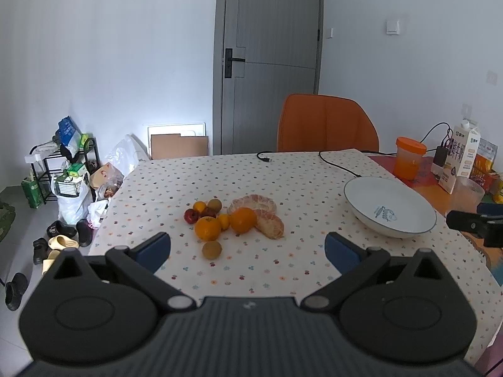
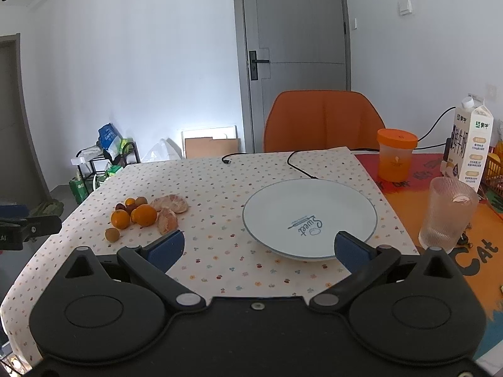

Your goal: Organize fruits

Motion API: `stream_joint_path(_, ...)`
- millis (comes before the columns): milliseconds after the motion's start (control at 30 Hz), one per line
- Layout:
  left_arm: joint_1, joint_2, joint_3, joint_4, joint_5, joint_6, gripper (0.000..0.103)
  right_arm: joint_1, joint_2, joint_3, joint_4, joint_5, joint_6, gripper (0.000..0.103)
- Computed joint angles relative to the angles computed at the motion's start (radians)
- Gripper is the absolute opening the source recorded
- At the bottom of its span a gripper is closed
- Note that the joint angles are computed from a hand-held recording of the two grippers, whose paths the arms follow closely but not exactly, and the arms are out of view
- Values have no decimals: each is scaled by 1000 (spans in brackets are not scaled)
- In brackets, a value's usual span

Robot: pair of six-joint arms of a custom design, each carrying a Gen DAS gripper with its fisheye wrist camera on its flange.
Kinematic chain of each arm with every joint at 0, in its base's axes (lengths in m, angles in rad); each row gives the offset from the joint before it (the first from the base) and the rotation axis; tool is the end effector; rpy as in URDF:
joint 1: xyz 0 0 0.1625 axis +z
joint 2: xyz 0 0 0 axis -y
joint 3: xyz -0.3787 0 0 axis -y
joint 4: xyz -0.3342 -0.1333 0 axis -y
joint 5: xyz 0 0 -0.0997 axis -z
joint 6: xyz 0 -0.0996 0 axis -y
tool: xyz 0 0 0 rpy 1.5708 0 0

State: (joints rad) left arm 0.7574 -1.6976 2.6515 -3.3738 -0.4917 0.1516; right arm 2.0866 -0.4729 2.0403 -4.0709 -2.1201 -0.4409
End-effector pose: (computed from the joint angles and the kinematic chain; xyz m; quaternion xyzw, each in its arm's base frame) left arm -0.0273 -0.3301 0.3093 0.1753 0.7907 -0.4863 0.3279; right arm 0.3005 -0.3652 0.0303 0.2875 -0.8194 0.4415 0.2259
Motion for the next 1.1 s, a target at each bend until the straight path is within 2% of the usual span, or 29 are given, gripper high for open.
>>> stream_joint_path(300,15,-25,-16,71,-10,-56,103,-6,-16,13,28,15,15,103)
stream_joint_path(433,27,-50,-19,97,-39,-74,103,-6,-20,13,37,19,18,103)
stream_joint_path(767,18,-57,-7,61,-30,-57,103,-4,-10,6,11,15,11,103)
stream_joint_path(1100,12,-49,0,28,-35,-28,103,-8,-11,12,6,44,1,103)
